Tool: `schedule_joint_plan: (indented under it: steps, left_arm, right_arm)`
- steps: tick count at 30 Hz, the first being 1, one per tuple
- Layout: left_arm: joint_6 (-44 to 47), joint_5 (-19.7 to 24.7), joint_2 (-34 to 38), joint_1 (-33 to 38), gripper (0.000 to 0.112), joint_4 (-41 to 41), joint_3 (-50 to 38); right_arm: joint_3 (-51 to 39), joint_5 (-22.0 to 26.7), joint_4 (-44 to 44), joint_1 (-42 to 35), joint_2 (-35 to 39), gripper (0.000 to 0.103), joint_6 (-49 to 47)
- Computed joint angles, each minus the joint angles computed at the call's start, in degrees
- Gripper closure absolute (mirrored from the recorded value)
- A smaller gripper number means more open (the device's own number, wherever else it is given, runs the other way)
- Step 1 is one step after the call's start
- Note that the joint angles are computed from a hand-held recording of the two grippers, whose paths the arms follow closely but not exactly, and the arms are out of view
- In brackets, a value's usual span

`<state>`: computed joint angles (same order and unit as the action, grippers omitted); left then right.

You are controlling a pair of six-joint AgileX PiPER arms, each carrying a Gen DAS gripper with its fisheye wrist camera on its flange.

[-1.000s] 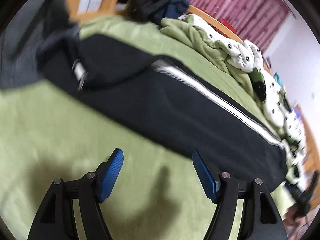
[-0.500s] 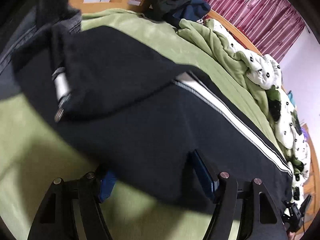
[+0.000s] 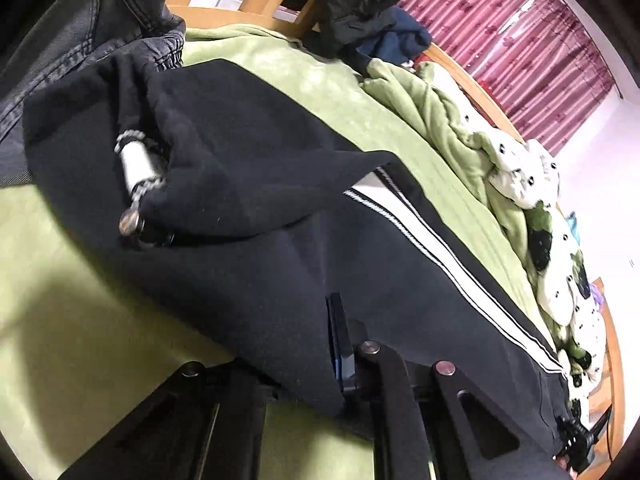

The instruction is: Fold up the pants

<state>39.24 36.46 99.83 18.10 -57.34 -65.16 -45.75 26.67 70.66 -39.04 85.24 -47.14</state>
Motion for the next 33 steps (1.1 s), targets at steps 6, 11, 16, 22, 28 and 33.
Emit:
schedule_joint_plan:
  steps: [6, 11, 16, 22, 28, 33]
  left_arm:
    - [4.5, 1.9, -12.1, 0.1, 0.102, 1.6, 11.7]
    - [11.1, 6.3, -24.7, 3.7, 0.102, 0.0, 25.1]
    - [12.4, 8.9, -36.2, 5.5, 0.102, 3.1, 34.2]
    - [11.1, 10.4, -36.2, 6.7, 0.096, 5.0, 34.7]
    - [2.8, 10.1, -42.9, 5.4, 0.065, 14.5, 35.5]
    - [-3.6, 9.9, -52.4, 2.2, 0.057, 23.1, 37.2]
  right_arm:
    - [1.7, 12.8, -7.3, -13.8, -6.2, 0.094, 2.3]
    - [3.4, 25.8, -12.8, -31.1, -11.2, 0.094, -4.6]
    - [4.0, 35.0, -15.3, -46.1, -9.6, 0.093, -15.4]
    - [7.9, 32.9, -20.4, -48.8, -9.2, 0.086, -21.5]
    - [8.7, 38.6, -21.7, -61.2, -11.6, 0.056, -33.4]
    - [5.2, 42.1, -19.6, -67.9, -6.6, 0.042, -36.6]
